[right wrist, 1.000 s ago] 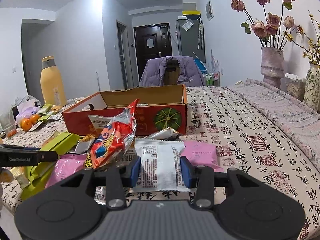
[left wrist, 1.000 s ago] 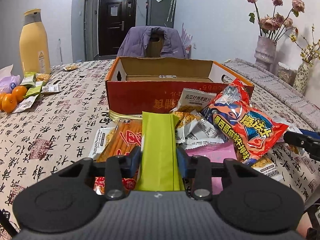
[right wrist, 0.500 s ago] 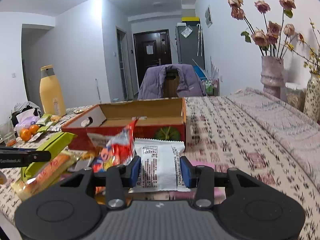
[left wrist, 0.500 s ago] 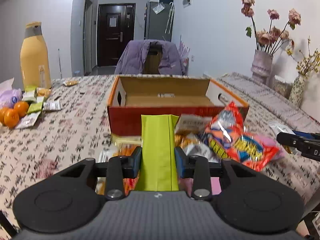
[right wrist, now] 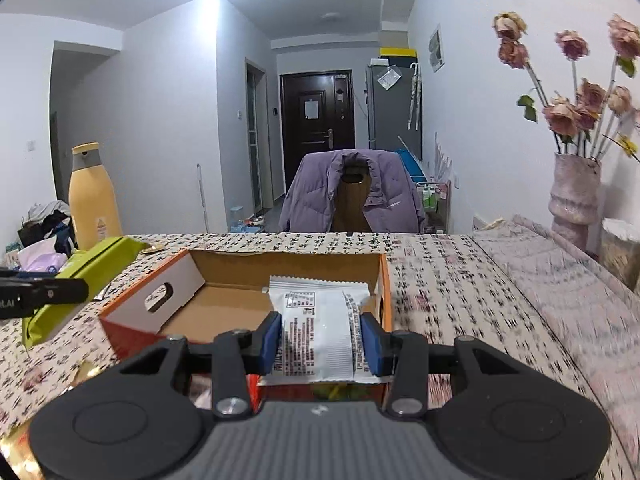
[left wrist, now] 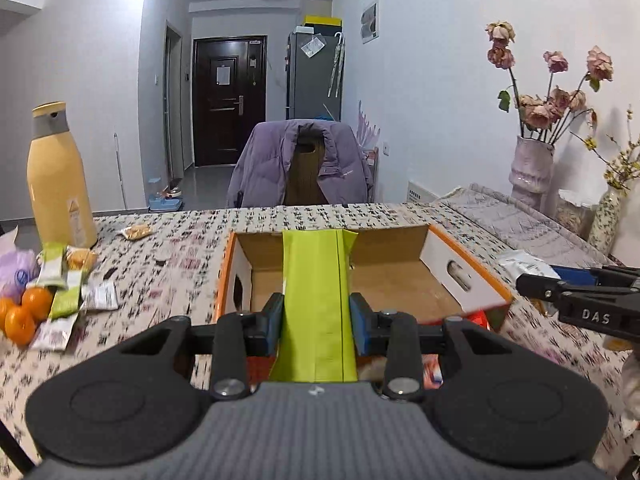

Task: Organize snacks
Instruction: 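Carry both packets into the cardboard box and open both tools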

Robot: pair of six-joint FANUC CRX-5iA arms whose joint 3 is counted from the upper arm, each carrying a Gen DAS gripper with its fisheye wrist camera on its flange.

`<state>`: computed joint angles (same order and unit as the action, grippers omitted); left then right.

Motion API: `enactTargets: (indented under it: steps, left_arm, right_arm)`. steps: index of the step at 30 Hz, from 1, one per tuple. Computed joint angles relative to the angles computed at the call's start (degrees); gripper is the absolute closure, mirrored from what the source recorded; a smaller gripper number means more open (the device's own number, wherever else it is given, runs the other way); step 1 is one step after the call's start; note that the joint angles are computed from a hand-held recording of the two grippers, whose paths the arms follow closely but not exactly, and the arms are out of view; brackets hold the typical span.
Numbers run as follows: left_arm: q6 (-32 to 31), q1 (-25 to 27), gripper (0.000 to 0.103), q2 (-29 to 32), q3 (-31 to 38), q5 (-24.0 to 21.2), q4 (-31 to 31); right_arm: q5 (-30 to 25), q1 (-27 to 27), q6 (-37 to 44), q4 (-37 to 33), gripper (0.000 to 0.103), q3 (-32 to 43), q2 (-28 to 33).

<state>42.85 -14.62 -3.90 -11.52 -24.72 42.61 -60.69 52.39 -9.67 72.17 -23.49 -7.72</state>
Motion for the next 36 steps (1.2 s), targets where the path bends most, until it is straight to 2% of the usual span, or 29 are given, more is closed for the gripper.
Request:
enactTargets:
  steps: [4, 10, 14, 19, 25, 30, 31, 34, 36]
  left_arm:
    - [7.0, -0.5, 0.068, 4.7, 7.9, -2.7, -7.3]
    - [21.2, -1.8, 0.068, 13.3, 22.6, -9.8, -21.4]
    - [29.9, -3.9, 0.068, 18.3, 30.8, -12.7, -32.6]
    - [38.0, -6.3, 0.068, 24.5, 40.2, -19.6, -43.3]
    - [41.3, -6.8, 0.068, 29.1, 45.6, -24.1, -45.8]
    - [40.8, -6.6, 0.066, 29.3, 45.0, -23.6, -45.6]
    - [40.6, -6.5, 0.065, 29.1, 44.6, -23.3, -45.2]
    - [39.7, -5.9, 0.044, 27.7, 42.1, -20.9, -43.1]
    - [38.9, -5.5, 0.026, 26.1, 39.6, -18.3, -41.9]
  right_arm:
    - [4.2, -4.3, 5.6, -3.9, 0.062, 4.4, 2.6]
    - [7.2, -9.3, 15.6, -13.3, 0.062, 12.8, 8.4]
    - [5.0, -11.2, 24.8, -21.6, 0.062, 20.4, 14.0]
    - [1.7, -12.6, 32.4, -28.5, 0.062, 27.8, 19.6]
    - [-0.7, -13.1, 35.4, -32.0, 0.061, 31.5, 22.3]
    - [-0.2, -13.5, 35.6, -32.8, 0.061, 31.2, 22.4]
    - [0.0, -13.5, 35.3, -32.7, 0.057, 30.9, 22.2]
    - [1.5, -13.1, 33.9, -31.2, 0.039, 29.2, 20.9]
    - [2.3, -12.6, 32.7, -29.7, 0.028, 27.8, 19.8]
